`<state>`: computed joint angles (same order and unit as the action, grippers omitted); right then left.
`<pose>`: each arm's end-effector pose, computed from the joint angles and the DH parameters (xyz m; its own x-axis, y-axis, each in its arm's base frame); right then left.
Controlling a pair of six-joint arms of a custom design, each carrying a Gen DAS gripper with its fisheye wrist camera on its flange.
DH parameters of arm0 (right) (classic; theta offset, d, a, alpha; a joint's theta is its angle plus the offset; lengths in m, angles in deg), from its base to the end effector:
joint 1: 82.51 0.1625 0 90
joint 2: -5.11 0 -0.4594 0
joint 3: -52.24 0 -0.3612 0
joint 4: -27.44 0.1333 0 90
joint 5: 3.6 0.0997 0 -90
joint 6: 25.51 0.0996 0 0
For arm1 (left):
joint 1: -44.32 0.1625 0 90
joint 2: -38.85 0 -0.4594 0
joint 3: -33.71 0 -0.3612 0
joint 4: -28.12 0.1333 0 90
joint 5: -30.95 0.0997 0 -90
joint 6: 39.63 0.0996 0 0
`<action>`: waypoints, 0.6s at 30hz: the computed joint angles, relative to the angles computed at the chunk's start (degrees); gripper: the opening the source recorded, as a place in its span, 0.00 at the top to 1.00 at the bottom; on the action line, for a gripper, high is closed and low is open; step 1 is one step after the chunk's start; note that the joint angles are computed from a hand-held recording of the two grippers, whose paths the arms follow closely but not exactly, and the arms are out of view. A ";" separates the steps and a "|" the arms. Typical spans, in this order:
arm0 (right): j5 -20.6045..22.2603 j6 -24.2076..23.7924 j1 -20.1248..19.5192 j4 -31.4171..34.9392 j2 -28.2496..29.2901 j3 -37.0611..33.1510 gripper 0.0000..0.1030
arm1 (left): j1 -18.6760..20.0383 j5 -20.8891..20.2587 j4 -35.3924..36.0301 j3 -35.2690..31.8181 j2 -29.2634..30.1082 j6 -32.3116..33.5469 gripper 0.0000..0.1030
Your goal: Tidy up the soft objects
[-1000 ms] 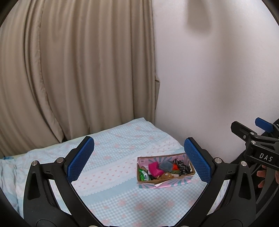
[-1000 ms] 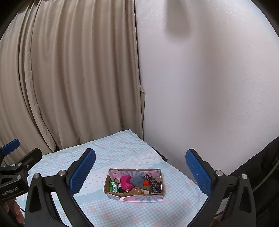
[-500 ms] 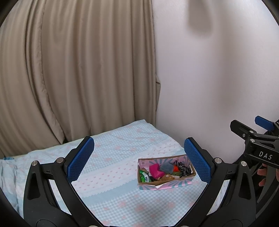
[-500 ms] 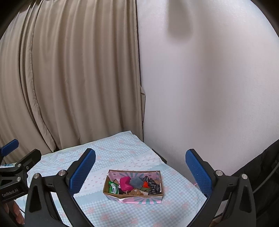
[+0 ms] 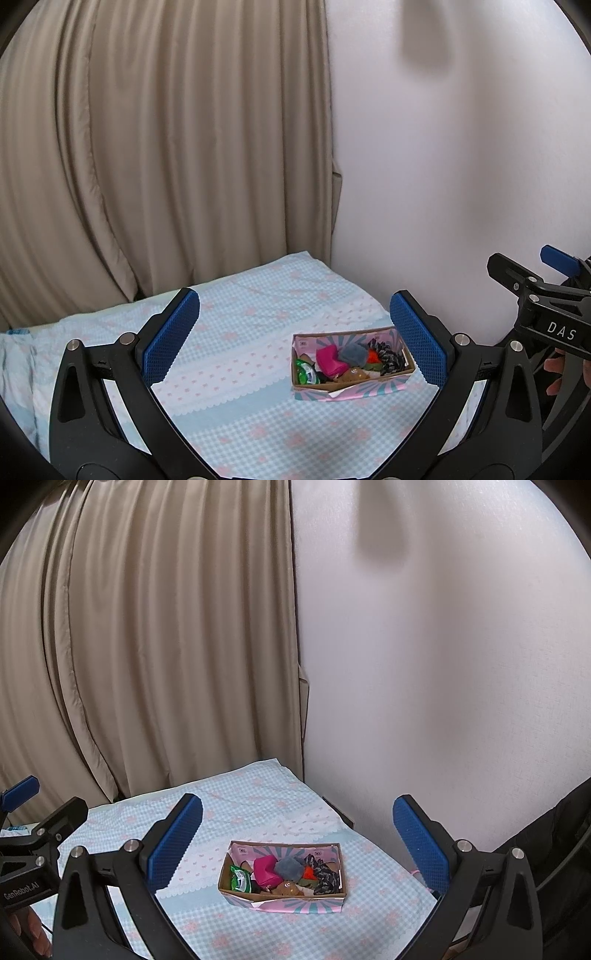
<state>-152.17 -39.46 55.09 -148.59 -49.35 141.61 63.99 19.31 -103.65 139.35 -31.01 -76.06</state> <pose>0.5246 -0.4136 0.3746 -0.7056 -0.0411 0.7075 -0.6529 0.4259 -0.6264 -0.4425 -0.4033 0.3730 -0.6882 -0.0736 -0.7218 0.6560 0.3617 -0.6624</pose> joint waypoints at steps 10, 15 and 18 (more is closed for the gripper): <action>0.89 -0.28 -0.47 0.46 -0.41 0.06 0.00 | 0.19 -0.42 -2.46 0.34 0.32 1.99 0.00; 1.56 -1.05 -0.76 0.37 -0.50 -0.10 0.00 | 0.36 0.49 -2.74 0.54 0.48 1.47 0.00; 1.87 -1.48 -0.92 0.17 -0.57 -0.07 0.00 | 0.43 2.00 -1.72 0.62 0.76 0.96 0.00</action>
